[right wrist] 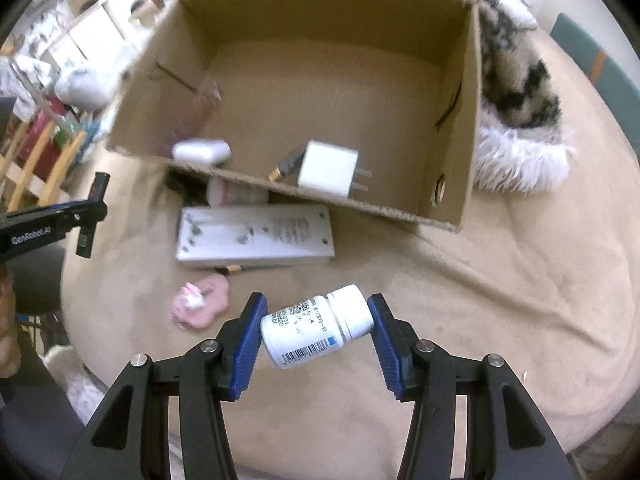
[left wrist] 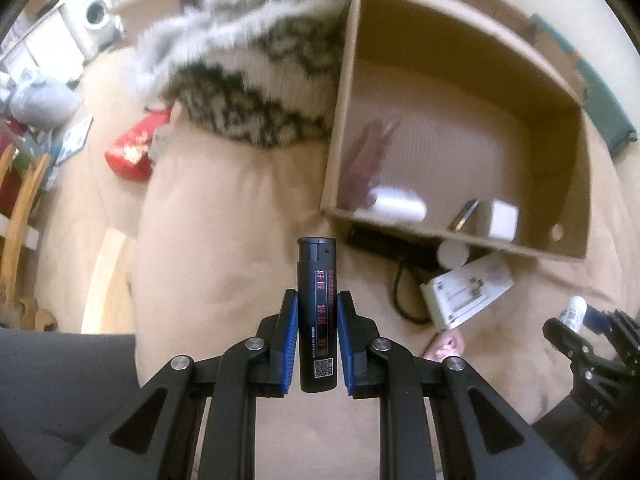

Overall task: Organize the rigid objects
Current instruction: 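Carry the pill bottle and black battery into the box and open both tools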

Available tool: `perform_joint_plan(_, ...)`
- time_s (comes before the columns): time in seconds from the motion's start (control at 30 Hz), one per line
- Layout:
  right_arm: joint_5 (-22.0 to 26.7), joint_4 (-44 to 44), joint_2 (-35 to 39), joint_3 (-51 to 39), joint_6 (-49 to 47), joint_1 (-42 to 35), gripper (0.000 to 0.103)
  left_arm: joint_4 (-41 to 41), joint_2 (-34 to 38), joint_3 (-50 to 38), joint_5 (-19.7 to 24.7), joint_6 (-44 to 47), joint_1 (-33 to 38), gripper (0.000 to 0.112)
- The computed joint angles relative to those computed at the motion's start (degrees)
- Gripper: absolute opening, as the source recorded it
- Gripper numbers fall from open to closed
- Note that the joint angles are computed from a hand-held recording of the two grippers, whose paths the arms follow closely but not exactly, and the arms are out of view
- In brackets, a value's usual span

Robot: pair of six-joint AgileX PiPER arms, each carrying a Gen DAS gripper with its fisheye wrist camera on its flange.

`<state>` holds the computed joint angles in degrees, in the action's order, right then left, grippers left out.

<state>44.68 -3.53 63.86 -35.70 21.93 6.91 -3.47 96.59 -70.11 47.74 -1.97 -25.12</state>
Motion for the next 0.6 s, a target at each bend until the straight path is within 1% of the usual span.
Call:
perform_joint_plan(0.1, -0.22, -1.01, -3.76, -0.01, -0.05, -1.37, 0.054, 1.75, -2.95, 0.14, -1.26, -0.61, -1.29, 0.017)
perform_joint_plan(0.13, -0.74, -2.31, -3.91, -0.87, 2.13, -0.47, 0.054, 2.52, -3.68, 0.05, -1.71, -0.95, -1.82, 0.017)
perform_joint_plan(0.2, -1.12, -1.76, -4.82, -2.46, 1.1, -2.11, 0.054, 2.63, -4.62, -0.35, -2.22, 0.1, -1.75, 0.017)
perform_joint_plan(0.33, -3.12, -1.0, -7.32, -3.88, -0.04, -4.56, 0.054, 2.28, -3.36, -4.64, -1.5, 1.59, -1.64, 0.017)
perform_joint_plan(0.37, -5.35, -2.11, -5.65, -4.19, 1.55, -3.95, 0.054, 2.16, -2.82, -5.93, -1.29, 1.94, -1.66, 0.017)
perform_joint_plan(0.43, -7.08, -2.07, -5.29, -4.53, 1.5, -4.46, 0.054, 1.65, -1.2, -8.29, -1.01, 2.71, -1.67, 0.017)
perform_joint_plan(0.53, -7.46, -0.71, -3.46, -6.73, -0.24, -6.49, 0.054, 0.99, 1.54, -13.09, 0.74, 3.38, -2.0, 0.017)
perform_joint_plan(0.6, -6.72, 2.01, -1.58, -9.14, -2.23, -8.31, 0.054, 1.07, 3.52, -16.16, 1.53, 3.48, -2.63, 0.017)
